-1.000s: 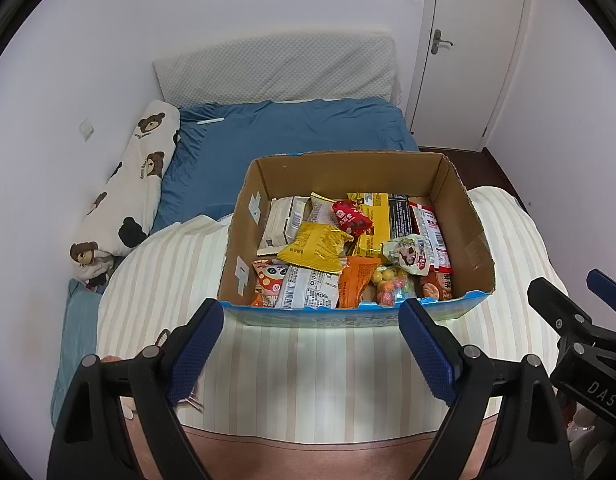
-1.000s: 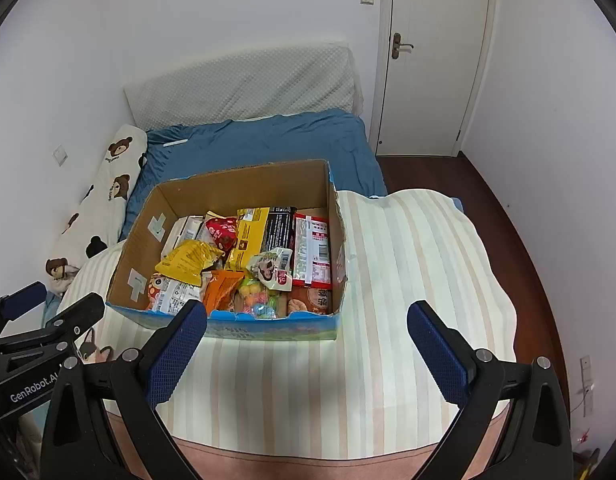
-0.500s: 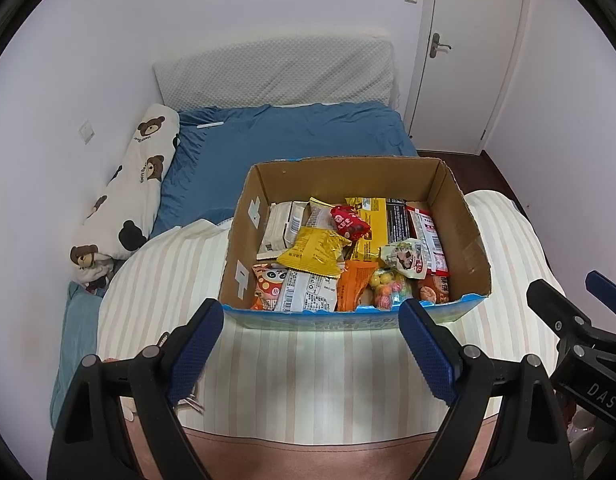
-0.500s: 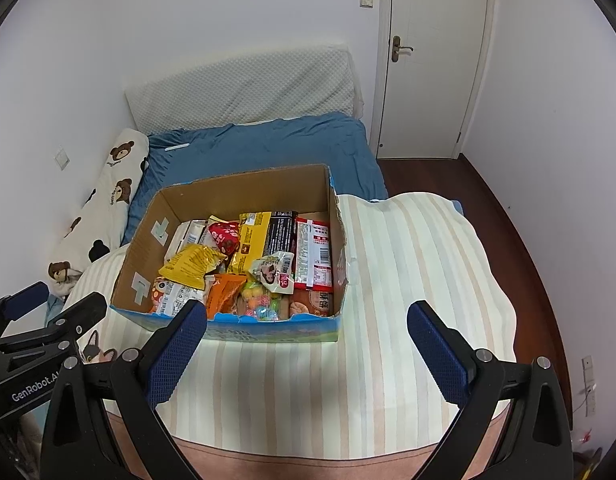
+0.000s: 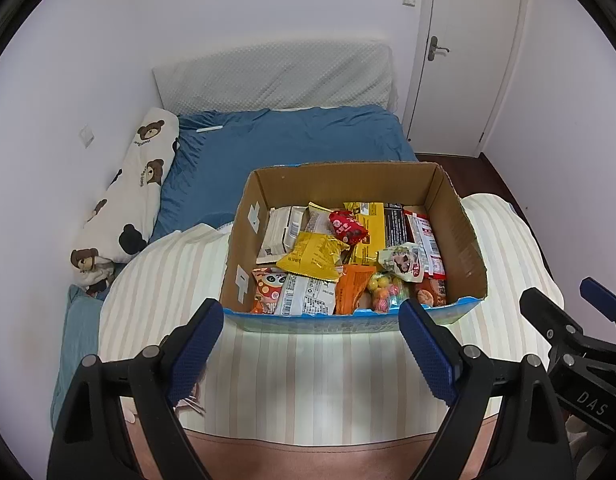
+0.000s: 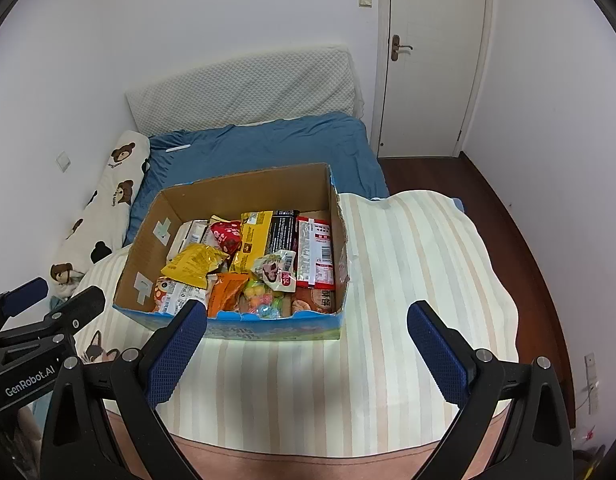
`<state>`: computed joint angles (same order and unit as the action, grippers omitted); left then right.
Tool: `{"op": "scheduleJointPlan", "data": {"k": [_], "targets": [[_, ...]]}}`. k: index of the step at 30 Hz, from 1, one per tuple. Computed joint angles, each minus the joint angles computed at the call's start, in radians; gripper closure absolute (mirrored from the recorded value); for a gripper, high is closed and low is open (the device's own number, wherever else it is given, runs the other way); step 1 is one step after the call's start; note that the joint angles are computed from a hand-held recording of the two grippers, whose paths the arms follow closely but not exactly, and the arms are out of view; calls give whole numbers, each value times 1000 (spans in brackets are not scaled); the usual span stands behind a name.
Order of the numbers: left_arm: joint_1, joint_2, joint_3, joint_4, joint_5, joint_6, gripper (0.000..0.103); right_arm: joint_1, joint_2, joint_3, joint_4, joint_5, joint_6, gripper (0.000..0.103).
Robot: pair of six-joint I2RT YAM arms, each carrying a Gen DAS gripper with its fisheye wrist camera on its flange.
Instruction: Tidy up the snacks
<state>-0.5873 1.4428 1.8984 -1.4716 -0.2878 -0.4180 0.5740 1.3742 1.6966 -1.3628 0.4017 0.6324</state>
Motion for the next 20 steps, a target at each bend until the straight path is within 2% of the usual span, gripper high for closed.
{"op": "scheduleJointPlan", "data": {"k": [20], "targets": [[-6, 0, 25, -15, -4, 1, 13, 5, -5, 3, -9, 1, 12, 1]]}}
